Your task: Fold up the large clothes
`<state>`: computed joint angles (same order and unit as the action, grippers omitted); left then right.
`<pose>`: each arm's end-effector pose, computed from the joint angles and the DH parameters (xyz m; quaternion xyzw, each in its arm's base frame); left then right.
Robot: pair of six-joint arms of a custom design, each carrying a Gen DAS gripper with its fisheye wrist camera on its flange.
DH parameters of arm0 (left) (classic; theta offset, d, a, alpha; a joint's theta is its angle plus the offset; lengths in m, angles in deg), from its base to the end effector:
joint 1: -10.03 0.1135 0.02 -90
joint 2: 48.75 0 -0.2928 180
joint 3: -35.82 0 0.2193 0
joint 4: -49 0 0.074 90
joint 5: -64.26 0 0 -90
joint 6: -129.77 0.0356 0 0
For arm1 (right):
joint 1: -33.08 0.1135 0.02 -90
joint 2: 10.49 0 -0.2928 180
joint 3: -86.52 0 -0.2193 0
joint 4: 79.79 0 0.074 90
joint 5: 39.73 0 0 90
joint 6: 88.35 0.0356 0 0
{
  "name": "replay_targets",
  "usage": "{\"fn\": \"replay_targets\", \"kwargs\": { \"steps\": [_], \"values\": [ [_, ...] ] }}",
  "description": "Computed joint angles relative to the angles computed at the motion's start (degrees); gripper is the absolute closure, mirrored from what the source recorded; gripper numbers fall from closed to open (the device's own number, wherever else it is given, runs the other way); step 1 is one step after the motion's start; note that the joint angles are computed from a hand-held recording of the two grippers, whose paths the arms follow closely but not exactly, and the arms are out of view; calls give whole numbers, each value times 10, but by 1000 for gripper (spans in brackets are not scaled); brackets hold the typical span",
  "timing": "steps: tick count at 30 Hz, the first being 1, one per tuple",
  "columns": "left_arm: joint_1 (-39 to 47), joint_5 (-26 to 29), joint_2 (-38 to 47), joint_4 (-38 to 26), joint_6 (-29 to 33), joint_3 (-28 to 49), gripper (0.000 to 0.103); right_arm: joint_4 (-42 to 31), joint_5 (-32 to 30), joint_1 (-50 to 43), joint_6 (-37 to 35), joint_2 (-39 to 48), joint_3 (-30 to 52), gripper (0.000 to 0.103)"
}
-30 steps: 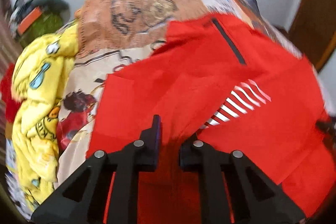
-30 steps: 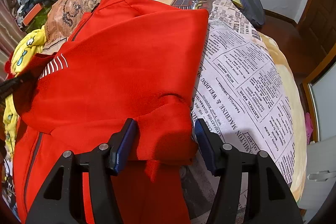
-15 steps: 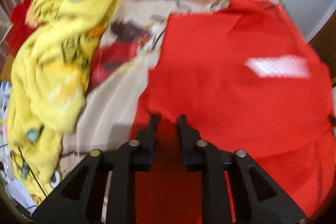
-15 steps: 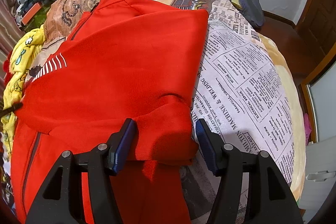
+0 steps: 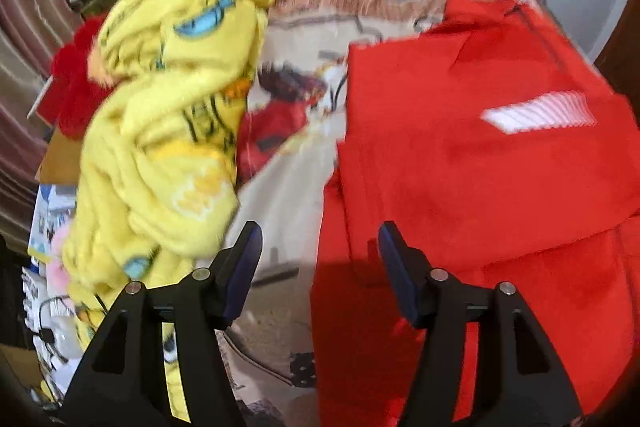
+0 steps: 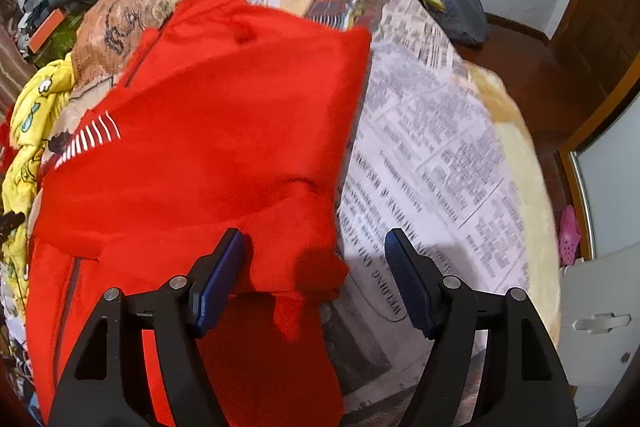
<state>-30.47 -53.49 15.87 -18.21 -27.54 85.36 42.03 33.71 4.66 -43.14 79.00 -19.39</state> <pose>0.1023 -0.0656 0.2164 -0.2402 0.9385 0.0882 0.2318 0.2330 -0.1145 0.2443 -0.1598 0.9665 0.0302 0.1984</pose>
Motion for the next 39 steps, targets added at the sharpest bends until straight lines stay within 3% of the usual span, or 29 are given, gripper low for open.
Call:
{"fn": "replay_targets", "kwargs": {
  "steps": [3,7,12,18,24,29,35,39],
  "values": [
    [20,-27,2,-19,47,53,40,-15,-14,8,7,-10,29,34],
    [69,-42,27,7,142,121,39,-30,-40,38,34,-20,73,34],
    [119,-48,108,79,262,202,36,-18,-50,93,77,-11,114,34],
    [167,-17,208,175,360,258,36,43,-22,178,125,26,127,34],
    [212,51,312,256,400,298,36,89,15,249,159,102,141,34],
    [261,137,405,305,412,344,36,103,46,299,184,182,181,34],
    [308,190,501,317,402,420,36,80,65,330,193,273,263,34],
    [345,266,543,343,374,444,36,20,39,327,221,344,367,34]
  ]
}}
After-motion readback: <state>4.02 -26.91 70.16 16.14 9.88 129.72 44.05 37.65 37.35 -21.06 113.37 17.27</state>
